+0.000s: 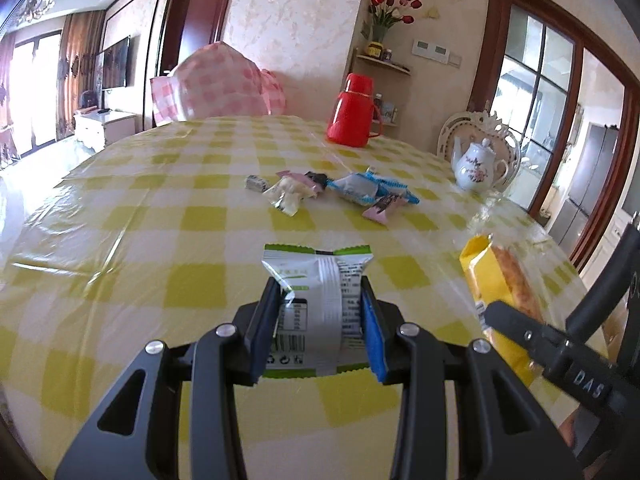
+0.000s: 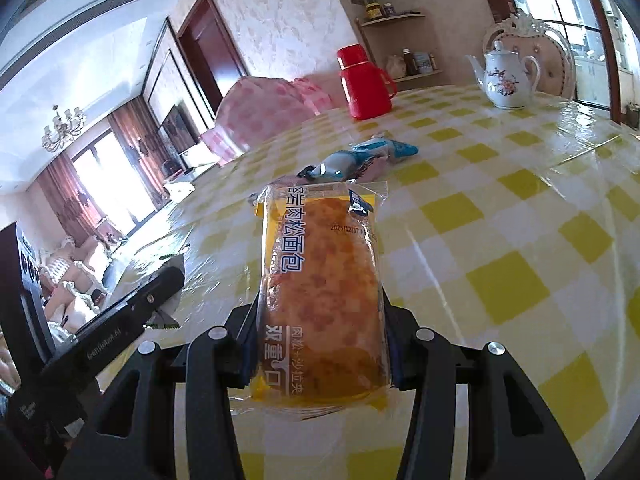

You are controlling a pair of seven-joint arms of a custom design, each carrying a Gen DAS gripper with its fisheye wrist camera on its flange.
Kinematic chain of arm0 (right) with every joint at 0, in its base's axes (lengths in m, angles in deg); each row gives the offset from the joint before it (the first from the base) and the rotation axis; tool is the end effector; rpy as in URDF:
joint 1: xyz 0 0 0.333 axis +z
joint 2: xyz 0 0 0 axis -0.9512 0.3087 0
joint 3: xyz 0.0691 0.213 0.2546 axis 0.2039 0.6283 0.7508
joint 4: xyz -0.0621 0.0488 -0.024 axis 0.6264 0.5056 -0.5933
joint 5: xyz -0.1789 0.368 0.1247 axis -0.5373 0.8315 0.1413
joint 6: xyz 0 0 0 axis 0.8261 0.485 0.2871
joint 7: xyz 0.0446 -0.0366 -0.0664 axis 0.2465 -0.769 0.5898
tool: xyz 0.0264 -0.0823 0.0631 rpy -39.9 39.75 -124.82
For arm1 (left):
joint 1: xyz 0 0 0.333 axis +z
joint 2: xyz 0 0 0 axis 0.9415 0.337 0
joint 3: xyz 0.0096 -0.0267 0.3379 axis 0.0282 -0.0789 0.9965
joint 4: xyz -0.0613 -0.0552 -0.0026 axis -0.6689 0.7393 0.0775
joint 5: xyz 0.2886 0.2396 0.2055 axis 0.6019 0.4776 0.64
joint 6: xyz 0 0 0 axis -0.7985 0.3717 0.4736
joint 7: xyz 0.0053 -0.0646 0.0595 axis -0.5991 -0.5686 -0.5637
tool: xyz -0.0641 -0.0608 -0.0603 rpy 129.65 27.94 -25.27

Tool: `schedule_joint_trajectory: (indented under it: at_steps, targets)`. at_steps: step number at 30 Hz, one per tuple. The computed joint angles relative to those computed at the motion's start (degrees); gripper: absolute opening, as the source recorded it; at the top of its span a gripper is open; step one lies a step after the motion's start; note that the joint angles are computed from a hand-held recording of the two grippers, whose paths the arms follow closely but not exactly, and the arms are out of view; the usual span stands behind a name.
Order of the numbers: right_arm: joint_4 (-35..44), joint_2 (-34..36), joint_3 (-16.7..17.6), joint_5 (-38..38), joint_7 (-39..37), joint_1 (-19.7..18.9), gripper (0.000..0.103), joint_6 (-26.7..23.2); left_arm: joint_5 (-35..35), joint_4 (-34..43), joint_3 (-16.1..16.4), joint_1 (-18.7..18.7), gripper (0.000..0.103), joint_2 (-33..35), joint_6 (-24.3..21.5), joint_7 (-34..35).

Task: Organize snacks
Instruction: 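Carry both packets to the purple-rimmed box and release them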

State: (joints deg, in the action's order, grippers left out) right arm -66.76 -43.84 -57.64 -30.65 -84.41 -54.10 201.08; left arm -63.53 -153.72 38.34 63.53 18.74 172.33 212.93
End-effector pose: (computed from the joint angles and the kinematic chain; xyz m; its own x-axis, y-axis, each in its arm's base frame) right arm 0.5144 0.2683 0.4452 -0.3256 -0.8685 -0.3738 -0.4226 0.4873 -0.7642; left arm 0.6417 -0.3478 0.4563 -0.5729 -0.8019 0.1697 -0.5267 0.2015 -0.8258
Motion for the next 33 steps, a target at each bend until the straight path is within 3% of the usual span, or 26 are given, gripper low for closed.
schedule_joint_trajectory:
  at_steps: [4, 8, 14, 19, 29, 33]
  targets:
    - [0.2, 0.3, 0.4, -0.3, 0.5, 0.6, 0.047, 0.8, -0.6, -4.1, -0.7, 1.8, 0.039, -2.9, 1.8, 1.0]
    - [0.8, 0.9, 0.9, 0.7, -1.1, 1.6, 0.047, 0.6, -2.0, -7.6, -4.7, 6.6, 0.039, -5.2, 3.8, 3.6]
    - [3.1, 3.1, 1.0, 2.7, -4.6, 3.0, 0.047, 1.5, -5.7, -12.2, -15.7, 18.5, 0.039, -7.7, 6.2, 8.5]
    - [6.3, 5.7, 1.1, 4.6, -9.7, 5.0, 0.047, 1.8, -8.1, -15.3, -27.8, 32.4, 0.039, -8.8, 8.0, 10.9]
    - [16.8, 14.2, 0.3, 11.3, -24.2, 11.0, 0.048, 3.5, -4.8, -20.1, -39.2, 51.4, 0.039, -10.8, 10.5, 5.2]
    - [22.0, 18.2, -0.5, 16.0, -32.3, 13.7, 0.048, 4.5, -2.8, -20.8, -40.3, 55.6, 0.039, -11.8, 11.5, 2.2]
